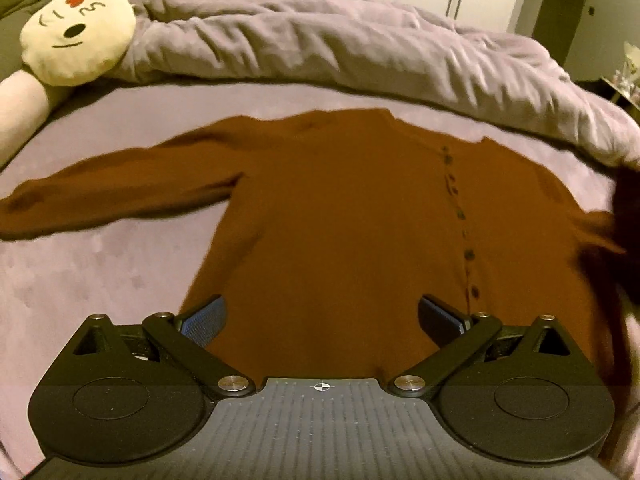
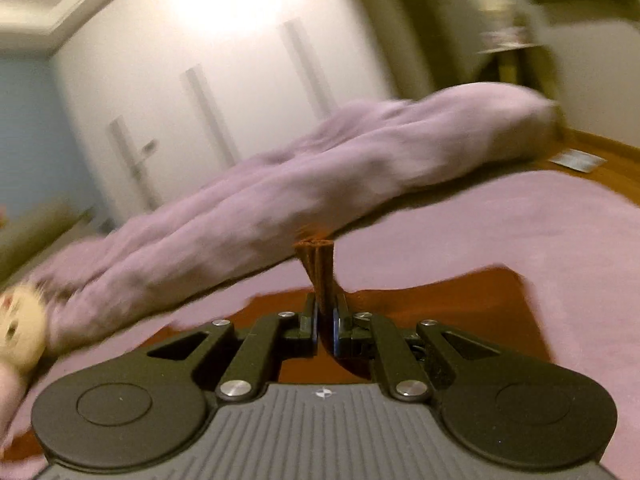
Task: Fold small clothes
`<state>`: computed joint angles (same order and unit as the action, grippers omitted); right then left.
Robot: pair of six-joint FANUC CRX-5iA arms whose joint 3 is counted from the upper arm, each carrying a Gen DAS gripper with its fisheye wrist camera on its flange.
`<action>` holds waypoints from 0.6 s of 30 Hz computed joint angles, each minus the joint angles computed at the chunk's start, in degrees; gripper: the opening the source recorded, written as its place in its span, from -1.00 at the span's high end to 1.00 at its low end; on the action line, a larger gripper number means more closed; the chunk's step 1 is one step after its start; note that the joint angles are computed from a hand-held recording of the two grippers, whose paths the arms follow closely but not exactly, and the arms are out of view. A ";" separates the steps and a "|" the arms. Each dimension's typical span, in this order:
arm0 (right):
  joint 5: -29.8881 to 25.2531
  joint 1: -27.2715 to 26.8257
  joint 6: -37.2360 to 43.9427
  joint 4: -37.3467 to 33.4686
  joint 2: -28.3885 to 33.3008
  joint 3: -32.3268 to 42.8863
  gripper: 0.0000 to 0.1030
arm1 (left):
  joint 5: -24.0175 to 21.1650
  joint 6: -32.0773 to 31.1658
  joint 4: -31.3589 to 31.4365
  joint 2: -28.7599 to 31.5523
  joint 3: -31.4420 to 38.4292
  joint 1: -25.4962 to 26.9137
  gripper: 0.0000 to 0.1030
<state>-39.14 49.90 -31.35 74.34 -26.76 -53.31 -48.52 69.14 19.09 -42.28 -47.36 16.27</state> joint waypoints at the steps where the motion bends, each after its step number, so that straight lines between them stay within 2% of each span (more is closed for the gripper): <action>1: 1.53 0.35 0.59 0.29 2.34 1.15 0.87 | 0.45 -0.86 1.24 0.59 0.07 0.26 -1.00; 4: 4.65 2.77 1.75 -1.45 7.15 3.37 0.75 | 1.66 -3.75 5.37 2.84 0.38 -0.90 -1.00; 7: 1.84 5.41 -2.21 -3.05 7.32 2.41 0.61 | 3.88 -7.90 11.32 6.79 0.66 -5.06 -1.00; 8: -0.23 6.90 -2.99 -4.64 6.27 1.65 0.61 | 4.76 -9.10 13.41 8.52 0.84 -6.99 -1.00; 10: -8.26 13.50 -5.19 -9.76 3.31 -0.09 0.61 | 6.87 -12.46 18.89 12.92 1.13 -11.71 -1.00; 13: -15.12 21.06 -10.02 -14.80 -1.06 -3.23 0.61 | 9.72 -14.47 24.36 20.99 2.94 -19.17 -1.00; 16: -22.43 28.71 -10.37 -20.59 -4.02 -4.55 0.62 | 11.35 -11.97 25.28 28.24 5.84 -24.65 -1.00; 18: -28.03 33.74 -9.35 -21.50 -3.95 -5.36 0.67 | 12.77 -10.41 24.60 31.83 7.56 -27.10 -0.96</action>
